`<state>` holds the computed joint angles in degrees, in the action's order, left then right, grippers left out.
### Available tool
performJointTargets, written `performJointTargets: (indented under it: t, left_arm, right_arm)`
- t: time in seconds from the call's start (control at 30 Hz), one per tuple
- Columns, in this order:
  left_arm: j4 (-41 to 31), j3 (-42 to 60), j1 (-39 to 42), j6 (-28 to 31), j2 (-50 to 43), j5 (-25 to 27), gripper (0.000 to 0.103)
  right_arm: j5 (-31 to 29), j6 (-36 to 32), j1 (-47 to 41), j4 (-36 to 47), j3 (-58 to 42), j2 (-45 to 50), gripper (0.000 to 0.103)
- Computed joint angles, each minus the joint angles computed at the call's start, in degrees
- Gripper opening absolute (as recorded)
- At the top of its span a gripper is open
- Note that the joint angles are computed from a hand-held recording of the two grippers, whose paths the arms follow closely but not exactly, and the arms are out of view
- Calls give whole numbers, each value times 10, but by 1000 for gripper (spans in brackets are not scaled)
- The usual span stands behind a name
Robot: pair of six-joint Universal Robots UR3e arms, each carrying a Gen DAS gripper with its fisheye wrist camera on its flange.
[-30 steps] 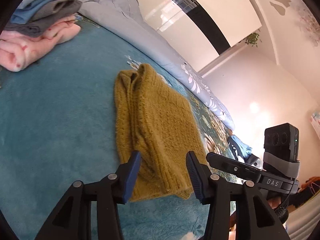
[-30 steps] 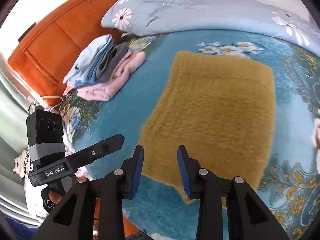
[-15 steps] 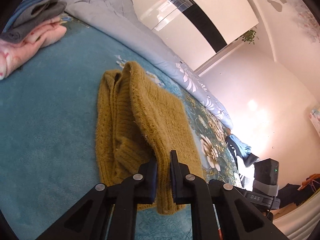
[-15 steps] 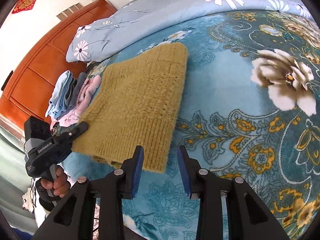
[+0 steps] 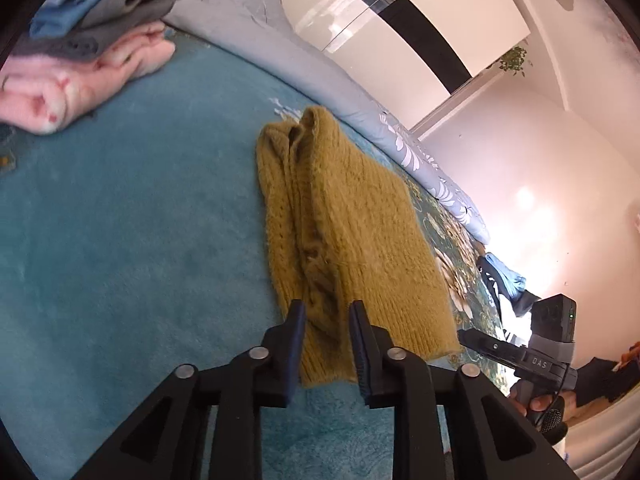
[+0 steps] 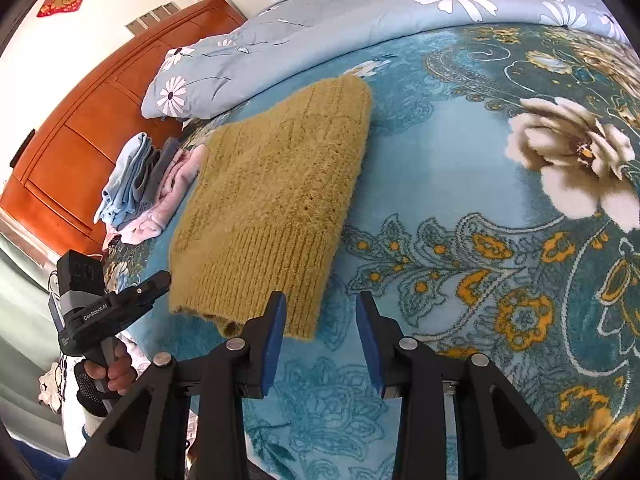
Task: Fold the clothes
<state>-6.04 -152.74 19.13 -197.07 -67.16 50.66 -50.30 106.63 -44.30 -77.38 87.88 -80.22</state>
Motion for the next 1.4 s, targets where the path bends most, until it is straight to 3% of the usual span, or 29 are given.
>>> performJointTargets:
  t: [0.03,0.13,0.27,0.33,0.53,0.6,0.67,0.73,0.9,1.0,1.07,1.17,1.23,1.4]
  left_arm:
    - [-23,18,11,14,9,0,49]
    - [-24,132,-6,26,-78,30,60]
    - [-29,357,-68,35,-272,105,65]
    - [-72,470,-85,36,-361,126,66]
    - [-209,674,-95,47,-518,110,65]
    - [-215,692,-96,48,-537,82,64]
    - [-211,699,-104,41,-542,99,39]
    - [-205,694,-106,35,-539,102,25]
    - [-117,586,-69,6,-465,57,21]
    - [-132,573,-75,39,-447,104,22]
    - [-147,584,-77,46,-469,120,24]
    - [-120,573,-59,27,-498,84,37]
    - [-101,564,-51,17,-505,75,66]
    - [-122,573,-27,5,-534,6,75]
  right_arm:
    - [5,3,-2,5,-4,8,51]
    - [23,18,-1,18,-15,30,51]
    - [45,32,6,41,-32,55,51]
    - [51,34,12,49,-37,64,51]
    - [61,36,16,53,-30,73,56]
    - [62,50,16,25,-10,68,57]
    - [62,52,17,14,2,69,57]
    - [62,52,17,13,7,69,58]
    - [63,52,17,10,14,62,58]
    - [64,48,17,-3,25,59,58]
    - [68,50,20,-14,33,58,59]
    - [70,53,23,-25,40,55,61]
    - [72,53,24,-19,34,61,61]
    - [85,59,27,-4,20,82,62]
